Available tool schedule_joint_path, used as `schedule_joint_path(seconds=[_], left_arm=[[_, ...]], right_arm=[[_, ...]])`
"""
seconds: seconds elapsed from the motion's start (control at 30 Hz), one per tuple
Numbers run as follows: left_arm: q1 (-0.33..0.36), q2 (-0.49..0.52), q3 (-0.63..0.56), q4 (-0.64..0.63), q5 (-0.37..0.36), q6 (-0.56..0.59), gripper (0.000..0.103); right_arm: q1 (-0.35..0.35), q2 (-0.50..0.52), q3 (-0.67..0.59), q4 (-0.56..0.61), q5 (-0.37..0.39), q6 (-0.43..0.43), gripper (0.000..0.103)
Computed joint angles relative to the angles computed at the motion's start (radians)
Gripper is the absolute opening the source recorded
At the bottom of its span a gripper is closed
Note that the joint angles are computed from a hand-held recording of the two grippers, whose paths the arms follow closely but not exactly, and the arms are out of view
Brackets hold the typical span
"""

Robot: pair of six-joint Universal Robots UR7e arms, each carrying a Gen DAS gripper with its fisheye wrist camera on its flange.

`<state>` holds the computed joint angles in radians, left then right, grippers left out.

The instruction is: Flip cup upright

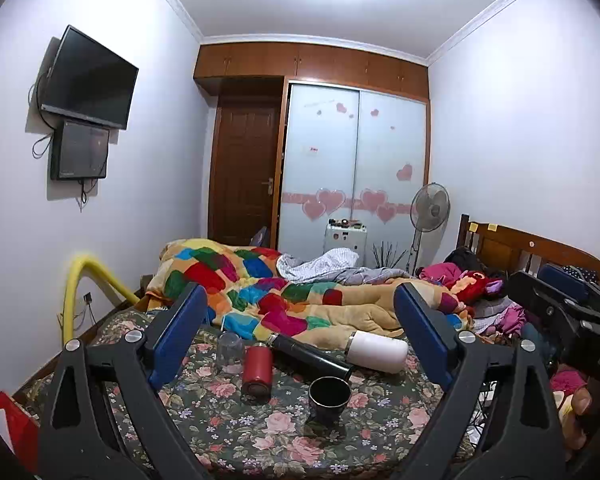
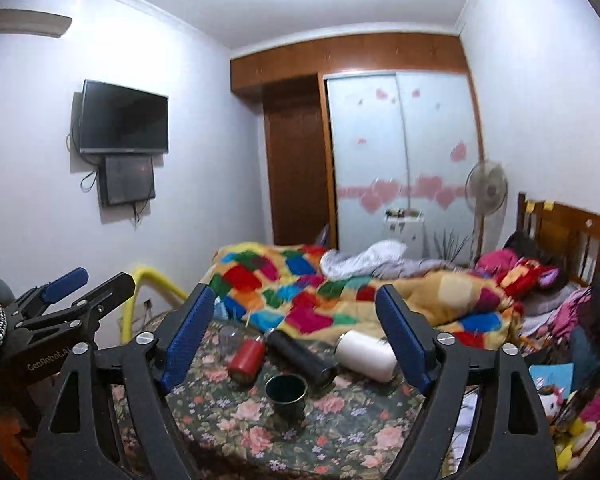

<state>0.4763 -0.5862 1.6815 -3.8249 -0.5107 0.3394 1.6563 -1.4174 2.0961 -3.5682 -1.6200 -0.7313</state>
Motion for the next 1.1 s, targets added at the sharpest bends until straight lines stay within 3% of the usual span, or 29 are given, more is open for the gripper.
schedule_joint_path(seconds=[0.13, 1.1], left_arm=[[-0.021, 0.010, 0.007, -0.054, 0.023, 0.036, 0.103], [-0.046, 0.009, 0.040, -0.068, 0.070, 0.022, 0.103]], right_arm=[[-0.011, -0.006, 0.030, -0.074, 0.016, -0.009, 0.103], [-0.014, -0.047, 0.081, -0.046, -0.006, -0.024, 0.103]])
